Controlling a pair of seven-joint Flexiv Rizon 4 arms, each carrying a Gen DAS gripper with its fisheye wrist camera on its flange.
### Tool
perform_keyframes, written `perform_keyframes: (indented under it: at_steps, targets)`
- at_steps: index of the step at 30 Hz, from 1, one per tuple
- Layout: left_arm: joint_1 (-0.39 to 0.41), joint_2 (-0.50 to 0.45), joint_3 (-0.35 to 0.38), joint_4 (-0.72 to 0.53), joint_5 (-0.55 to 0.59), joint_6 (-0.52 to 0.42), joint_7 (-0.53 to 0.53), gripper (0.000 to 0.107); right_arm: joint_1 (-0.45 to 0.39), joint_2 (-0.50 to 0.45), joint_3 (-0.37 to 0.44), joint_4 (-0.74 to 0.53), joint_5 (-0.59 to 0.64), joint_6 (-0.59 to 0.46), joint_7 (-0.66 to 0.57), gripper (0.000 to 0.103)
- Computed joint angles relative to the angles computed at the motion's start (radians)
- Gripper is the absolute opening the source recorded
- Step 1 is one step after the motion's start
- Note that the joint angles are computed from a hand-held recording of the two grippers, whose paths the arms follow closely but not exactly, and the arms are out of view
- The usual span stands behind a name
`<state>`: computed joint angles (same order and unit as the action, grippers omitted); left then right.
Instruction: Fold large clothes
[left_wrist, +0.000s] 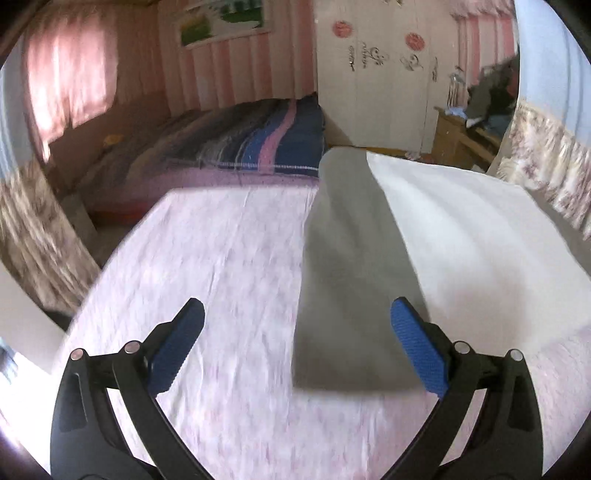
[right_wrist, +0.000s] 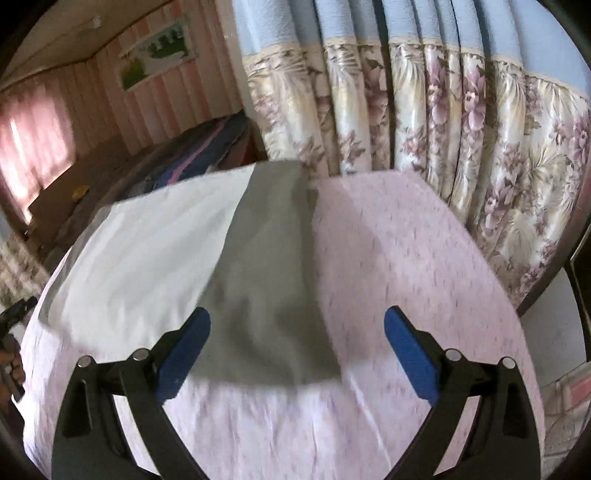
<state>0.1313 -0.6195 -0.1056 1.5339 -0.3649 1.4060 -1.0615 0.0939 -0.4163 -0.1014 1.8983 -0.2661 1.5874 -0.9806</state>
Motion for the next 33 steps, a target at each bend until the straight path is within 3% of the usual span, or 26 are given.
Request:
perform_keyframes:
  at_steps: [3, 5, 8, 12, 13, 14, 15, 16, 18, 20, 25, 31, 33]
  targets:
    - [0.049, 0.026, -0.058, 0.079, -0.033, 0.024, 0.048, 0.100, 0.062, -0.015, -0.076, 0.034, -0.034, 0.030, 0.007, 0.094]
    - [-0.003, 0.007, 0.017, 0.059, -0.001, 0.012, 0.009, 0.100, 0.043, -0.021, -0.048, 0.038, -0.019, 0.041, -0.002, 0.091]
    - [0.003, -0.020, -0.006, 0.035, -0.002, -0.008, 0.012, 0.100, -0.002, -0.038, 0.016, 0.019, 0.000, 0.038, -0.037, 0.088]
    - [0.004, -0.047, -0.033, 0.013, -0.007, -0.025, 0.027, 0.100, -0.062, -0.056, 0.107, -0.021, 0.035, -0.005, -0.076, 0.072]
    - [0.006, -0.050, -0.039, 0.011, -0.013, -0.027, 0.028, 0.099, -0.086, -0.060, 0.132, -0.025, 0.020, -0.012, -0.066, 0.058]
    - [0.023, -0.052, -0.067, 0.019, -0.028, -0.019, 0.045, 0.091, -0.124, -0.067, 0.189, -0.046, 0.070, -0.026, -0.116, 0.051]
    - [0.061, -0.055, -0.127, 0.030, -0.054, -0.024, 0.087, 0.075, -0.141, -0.071, 0.213, -0.053, 0.085, -0.027, -0.131, 0.039]
    - [0.084, -0.057, -0.164, 0.036, -0.077, -0.040, 0.119, 0.067, -0.132, -0.071, 0.205, -0.055, 0.092, -0.031, -0.132, 0.023]
    - [0.070, -0.062, -0.159, 0.031, -0.092, -0.050, 0.137, 0.037, -0.128, -0.072, 0.207, -0.060, 0.110, -0.034, -0.139, 0.016]
    - [0.075, -0.062, -0.173, 0.036, -0.114, -0.032, 0.160, 0.021, -0.112, -0.066, 0.191, -0.060, 0.121, -0.030, -0.134, 0.013]
    - [0.099, -0.022, -0.200, 0.080, -0.159, -0.006, 0.225, 0.009, 0.018, -0.005, 0.036, 0.011, 0.069, 0.017, -0.077, 0.010]
    - [0.152, 0.086, -0.250, 0.194, -0.270, -0.023, 0.310, 0.008, -0.023, 0.096, 0.096, 0.097, 0.060, 0.000, -0.105, 0.009]
    - [0.198, 0.147, -0.304, 0.271, -0.361, -0.008, 0.380, 0.008, -0.071, 0.138, 0.161, 0.126, 0.090, -0.008, -0.141, 0.009]
